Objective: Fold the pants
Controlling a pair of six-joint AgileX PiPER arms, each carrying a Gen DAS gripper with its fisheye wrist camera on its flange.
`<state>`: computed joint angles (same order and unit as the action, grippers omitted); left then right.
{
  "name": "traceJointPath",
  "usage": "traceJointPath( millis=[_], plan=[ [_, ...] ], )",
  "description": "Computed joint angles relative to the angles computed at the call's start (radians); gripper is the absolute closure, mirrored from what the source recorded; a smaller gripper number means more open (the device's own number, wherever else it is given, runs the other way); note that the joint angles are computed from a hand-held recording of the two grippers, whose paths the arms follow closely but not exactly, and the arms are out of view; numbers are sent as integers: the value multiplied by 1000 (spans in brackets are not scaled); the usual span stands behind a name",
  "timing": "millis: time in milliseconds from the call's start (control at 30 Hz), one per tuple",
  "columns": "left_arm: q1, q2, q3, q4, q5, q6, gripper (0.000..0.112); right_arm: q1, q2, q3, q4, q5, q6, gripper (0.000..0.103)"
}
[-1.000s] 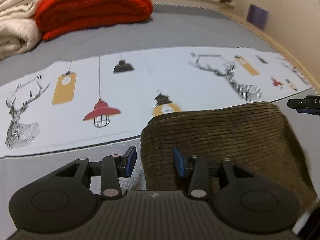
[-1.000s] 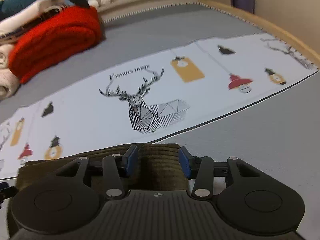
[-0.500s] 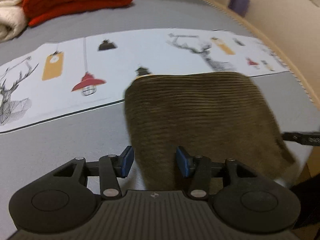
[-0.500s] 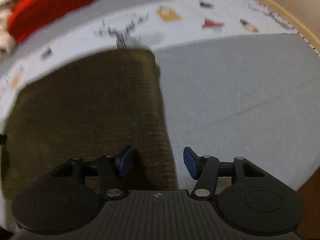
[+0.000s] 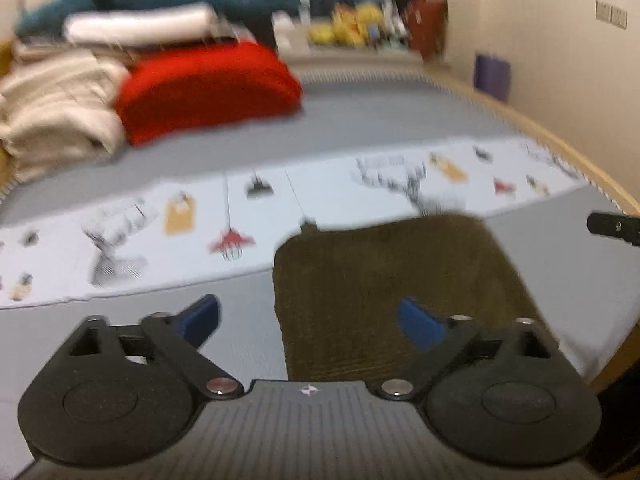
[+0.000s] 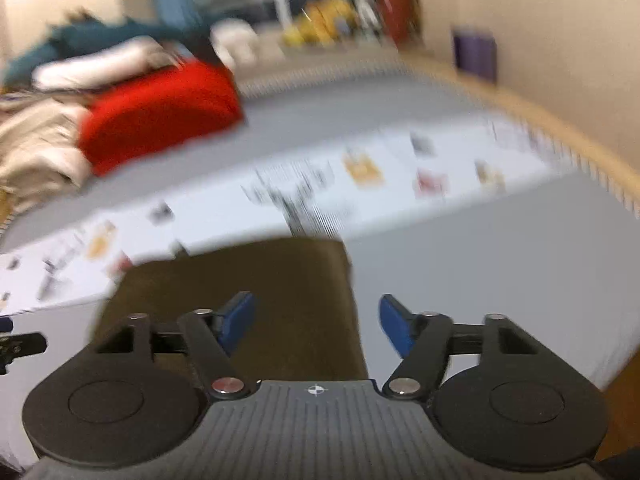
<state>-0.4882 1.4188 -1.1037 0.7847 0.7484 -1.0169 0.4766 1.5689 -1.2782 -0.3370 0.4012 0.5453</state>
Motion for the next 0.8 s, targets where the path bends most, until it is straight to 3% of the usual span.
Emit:
traceJointPath(
  millis=[67, 133, 167, 233, 267, 433, 600, 700, 800],
  plan=[
    [-110, -36, 19, 69, 59, -141, 10, 9, -61, 26, 24, -38, -61, 17],
    [-207, -33, 42, 122, 125, -315, 10, 19, -92, 44, -50, -59, -12, 14],
    [-224, -32, 59, 117, 117, -357, 10, 23, -101, 62, -79, -75, 10, 14],
    [-218, -2, 88, 44, 61, -320, 10, 1, -95, 112, -17, -128, -47, 14],
    [-205, 35, 63, -4, 70, -250, 10, -13, -75, 125, 72, -129, -126, 14],
    [-167, 119, 34, 67, 96, -204, 10, -52, 71, 9, 312, 88, -273, 25],
    [-66, 160, -5, -116, 24, -123, 10, -36, 115, -33, 245, 101, -219, 22],
    [-63, 179, -21, -115, 45, -112, 10, -4, 124, -43, 142, 133, -139, 20],
    [-43, 198, -17, -142, 19, -86, 10, 10, 153, -73, 141, 166, -132, 19]
  ],
)
